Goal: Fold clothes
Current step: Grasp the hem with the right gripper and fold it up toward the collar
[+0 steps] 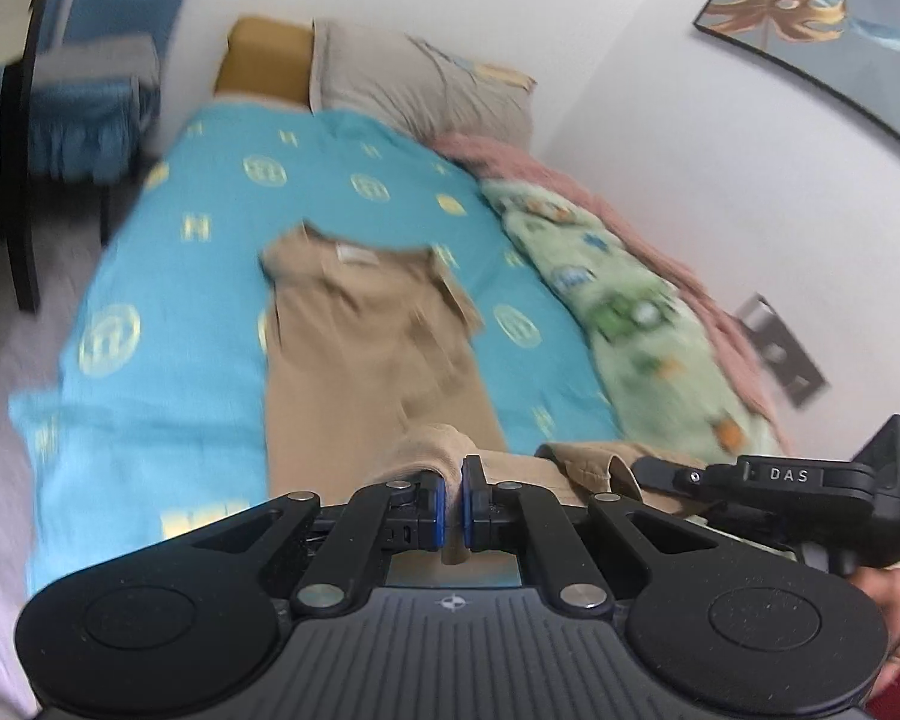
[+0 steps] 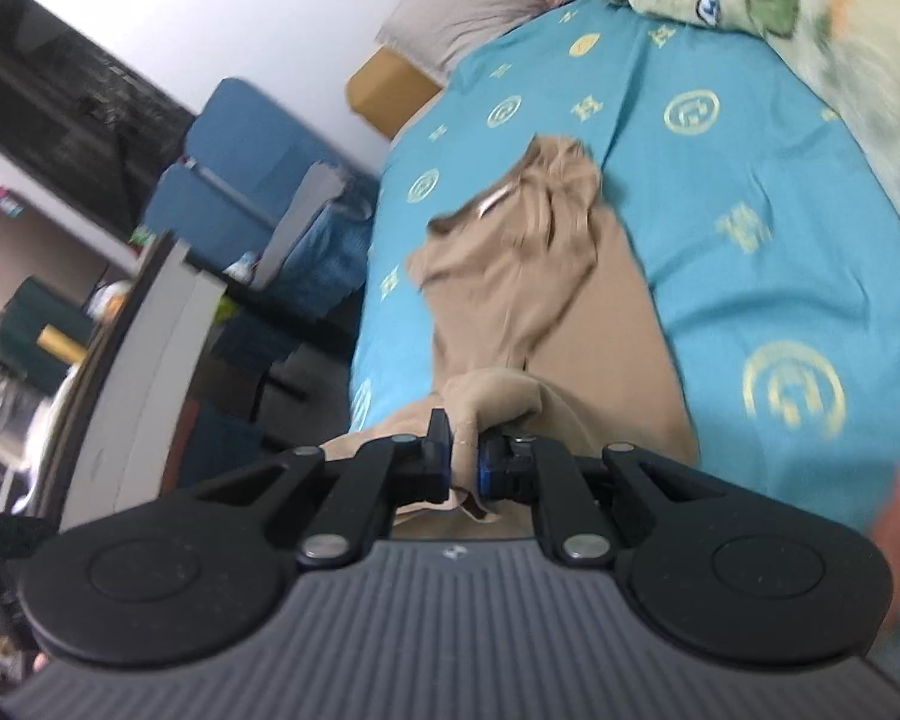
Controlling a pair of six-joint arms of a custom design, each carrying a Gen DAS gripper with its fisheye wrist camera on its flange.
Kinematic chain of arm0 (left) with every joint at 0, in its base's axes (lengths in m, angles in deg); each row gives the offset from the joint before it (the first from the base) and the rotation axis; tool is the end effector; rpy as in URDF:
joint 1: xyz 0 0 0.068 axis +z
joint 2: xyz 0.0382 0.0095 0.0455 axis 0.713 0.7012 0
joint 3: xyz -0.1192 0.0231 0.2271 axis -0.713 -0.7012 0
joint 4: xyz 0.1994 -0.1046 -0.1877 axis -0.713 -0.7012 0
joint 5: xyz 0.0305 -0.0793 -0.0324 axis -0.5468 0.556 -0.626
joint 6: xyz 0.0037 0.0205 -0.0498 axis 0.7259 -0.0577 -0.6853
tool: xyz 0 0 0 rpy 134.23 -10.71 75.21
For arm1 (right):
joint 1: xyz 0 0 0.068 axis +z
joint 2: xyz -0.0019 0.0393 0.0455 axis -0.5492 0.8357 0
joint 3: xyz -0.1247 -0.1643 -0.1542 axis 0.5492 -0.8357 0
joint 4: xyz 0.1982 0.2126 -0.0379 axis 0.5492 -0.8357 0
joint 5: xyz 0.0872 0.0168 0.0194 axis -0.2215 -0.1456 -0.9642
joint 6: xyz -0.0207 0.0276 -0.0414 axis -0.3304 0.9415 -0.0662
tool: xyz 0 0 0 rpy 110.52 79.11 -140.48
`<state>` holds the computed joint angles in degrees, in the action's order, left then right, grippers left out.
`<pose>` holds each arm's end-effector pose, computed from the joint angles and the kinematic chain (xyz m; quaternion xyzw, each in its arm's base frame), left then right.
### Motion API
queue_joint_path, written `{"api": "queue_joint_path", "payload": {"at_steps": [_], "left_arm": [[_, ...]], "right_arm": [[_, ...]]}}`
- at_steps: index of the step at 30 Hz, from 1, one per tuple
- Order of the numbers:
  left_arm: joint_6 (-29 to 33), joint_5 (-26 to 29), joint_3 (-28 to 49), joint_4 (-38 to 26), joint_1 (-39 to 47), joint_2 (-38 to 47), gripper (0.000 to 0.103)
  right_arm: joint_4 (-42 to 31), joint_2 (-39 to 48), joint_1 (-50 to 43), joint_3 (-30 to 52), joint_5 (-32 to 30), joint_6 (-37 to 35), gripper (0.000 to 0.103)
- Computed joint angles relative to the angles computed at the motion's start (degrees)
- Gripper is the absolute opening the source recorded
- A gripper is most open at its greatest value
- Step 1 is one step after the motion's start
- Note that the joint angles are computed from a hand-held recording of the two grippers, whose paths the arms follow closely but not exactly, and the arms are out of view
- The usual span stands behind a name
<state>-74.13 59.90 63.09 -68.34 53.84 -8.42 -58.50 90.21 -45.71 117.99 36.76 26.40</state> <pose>0.2041 0.0113 0.3895 0.0305 0.9037 -0.2272 0.3617 0.2046 -0.0222 0.3333 0.1379 0.8728 0.3355 0.3265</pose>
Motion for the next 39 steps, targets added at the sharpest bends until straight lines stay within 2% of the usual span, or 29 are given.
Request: {"api": "queue_joint_path", "payload": {"at_steps": [4, 9, 14, 17, 20, 22, 23, 24, 25, 27, 28, 29, 30, 31, 32, 33, 35, 37, 39], "left_arm": [[-4.0, -10.9, 2.0, 13.5, -7.6, 10.9, 0.006], [-6.3, -17.5, 1.9, 25.2, -10.5, 23.2, 0.006], [-6.2, -21.0, -0.1, 33.8, -11.2, 32.8, 0.006], [-5.5, -22.1, -1.5, 36.7, -11.2, 36.4, 0.007], [-4.8, -22.8, -2.8, 38.5, -11.2, 38.4, 0.011], [-4.5, -23.1, -3.5, 39.3, -11.3, 38.1, 0.012], [-4.0, -23.2, -3.6, 39.0, -11.4, 37.6, 0.014], [-3.5, -23.3, -3.7, 38.6, -11.4, 37.1, 0.022], [-3.1, -23.7, -4.0, 38.0, -11.5, 36.1, 0.038], [-2.3, -24.4, -5.2, 37.0, -11.8, 32.9, 0.057], [-1.8, -24.7, -6.2, 36.6, -11.9, 30.7, 0.061], [-1.4, -24.9, -7.2, 36.2, -12.0, 28.5, 0.062], [-1.0, -25.1, -8.0, 35.7, -12.1, 26.3, 0.066], [-0.6, -25.3, -8.7, 35.2, -12.1, 24.2, 0.074], [-0.5, -25.2, -9.7, 34.7, -12.1, 21.6, 0.079], [-0.5, -25.0, -10.6, 34.2, -12.0, 19.0, 0.084], [-0.3, -24.9, -12.2, 32.9, -12.0, 13.7, 0.086], [-0.3, -25.1, -13.3, 31.2, -12.5, 8.5, 0.097], [-0.4, -24.6, -15.2, 30.0, -12.6, 2.9, 0.100]], "right_arm": [[14.5, 13.2, 6.6, 2.7, 8.9, 4.2, 0.012], [25.8, 27.3, 11.6, 5.7, 17.0, 1.2, 0.012], [30.7, 39.2, 12.8, 9.0, 18.6, -3.6, 0.012], [31.4, 43.7, 14.0, 10.4, 20.1, -6.0, 0.012], [32.2, 45.3, 15.7, 10.4, 22.9, -9.7, 0.013], [31.1, 45.3, 15.8, 11.1, 23.3, -9.5, 0.013], [30.6, 45.3, 15.9, 11.4, 23.5, -9.4, 0.014], [30.1, 45.2, 16.0, 11.7, 23.7, -9.4, 0.014], [29.5, 44.9, 16.0, 11.9, 23.8, -9.3, 0.014], [28.5, 43.6, 16.1, 11.6, 24.4, -9.3, 0.016], [28.4, 42.4, 16.4, 10.9, 25.2, -9.4, 0.028], [28.8, 40.4, 16.5, 9.5, 25.5, -9.3, 0.046], [29.2, 38.4, 16.5, 8.2, 25.8, -9.2, 0.057], [29.9, 35.7, 16.6, 6.4, 26.1, -9.1, 0.079], [30.5, 33.1, 16.7, 4.7, 26.3, -9.1, 0.089], [30.7, 30.3, 16.8, 3.1, 26.7, -9.3, 0.089], [29.6, 25.1, 17.2, 1.2, 27.2, -10.3, 0.089], [28.4, 20.0, 17.7, -0.5, 27.9, -11.2, 0.089], [27.0, 14.9, 18.4, -2.2, 28.8, -11.9, 0.089]]}}
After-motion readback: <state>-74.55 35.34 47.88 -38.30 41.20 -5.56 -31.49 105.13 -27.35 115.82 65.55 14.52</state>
